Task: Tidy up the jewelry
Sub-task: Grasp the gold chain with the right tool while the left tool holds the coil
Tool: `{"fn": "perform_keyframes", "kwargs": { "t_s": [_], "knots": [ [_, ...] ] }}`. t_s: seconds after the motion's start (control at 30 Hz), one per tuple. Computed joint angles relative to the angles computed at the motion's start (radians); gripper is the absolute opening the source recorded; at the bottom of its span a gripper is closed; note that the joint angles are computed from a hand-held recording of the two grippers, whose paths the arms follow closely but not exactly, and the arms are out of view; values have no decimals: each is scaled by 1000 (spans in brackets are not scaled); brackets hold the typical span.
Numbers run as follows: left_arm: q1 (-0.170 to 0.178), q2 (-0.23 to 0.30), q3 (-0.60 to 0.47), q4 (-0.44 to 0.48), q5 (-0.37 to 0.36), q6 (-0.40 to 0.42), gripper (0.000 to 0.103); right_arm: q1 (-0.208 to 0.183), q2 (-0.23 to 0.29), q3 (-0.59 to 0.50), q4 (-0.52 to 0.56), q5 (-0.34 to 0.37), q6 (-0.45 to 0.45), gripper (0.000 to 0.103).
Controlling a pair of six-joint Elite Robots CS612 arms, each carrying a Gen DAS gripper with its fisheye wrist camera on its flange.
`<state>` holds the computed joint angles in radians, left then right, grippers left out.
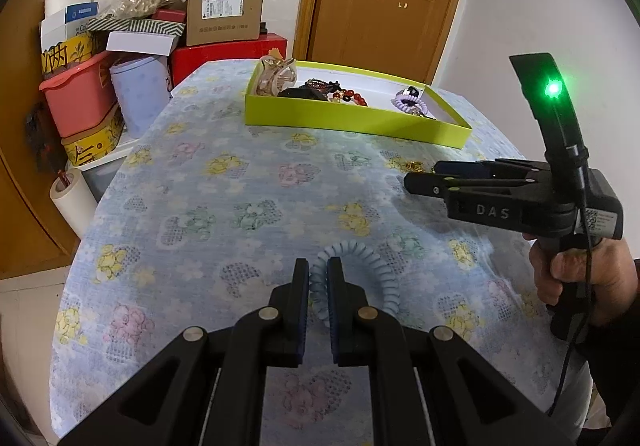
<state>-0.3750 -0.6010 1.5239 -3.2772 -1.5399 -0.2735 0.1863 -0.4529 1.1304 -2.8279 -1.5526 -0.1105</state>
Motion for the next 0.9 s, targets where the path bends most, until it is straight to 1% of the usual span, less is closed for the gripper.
{"fn": "perform_keyframes", "kwargs": {
  "t_s": [0.03, 0.07, 0.13, 0.2, 0.3, 0.43, 0.77, 0.9],
  "knots": [
    [1, 1, -1, 0, -2, -1, 9, -1, 1, -2, 2, 6, -1, 31],
    [1, 2, -3, 1, -5, -2, 9, -1, 2, -5, 4, 2, 0, 27],
    [2, 4, -6, 4, -10, -3, 9, -2, 3, -9, 10, 1, -3, 11],
    [2, 6, -7, 6, -14, -3, 9, -1, 3, -10, 12, -3, -11, 6],
    [3, 6, -8, 6, -18, -1, 9, 0, 4, -14, 18, 0, -4, 5],
    [3, 2, -7, 4, -19, 1, 9, -7, -11, 7, 18, 45, 27, 4],
    [-3, -16, 1, -9, -17, 9, 9, -24, -78, 99, -84, 131, 51, 4],
    [-8, -26, 5, -17, -17, 18, 9, -27, -102, 128, -120, 143, 49, 4]
  ]
}}
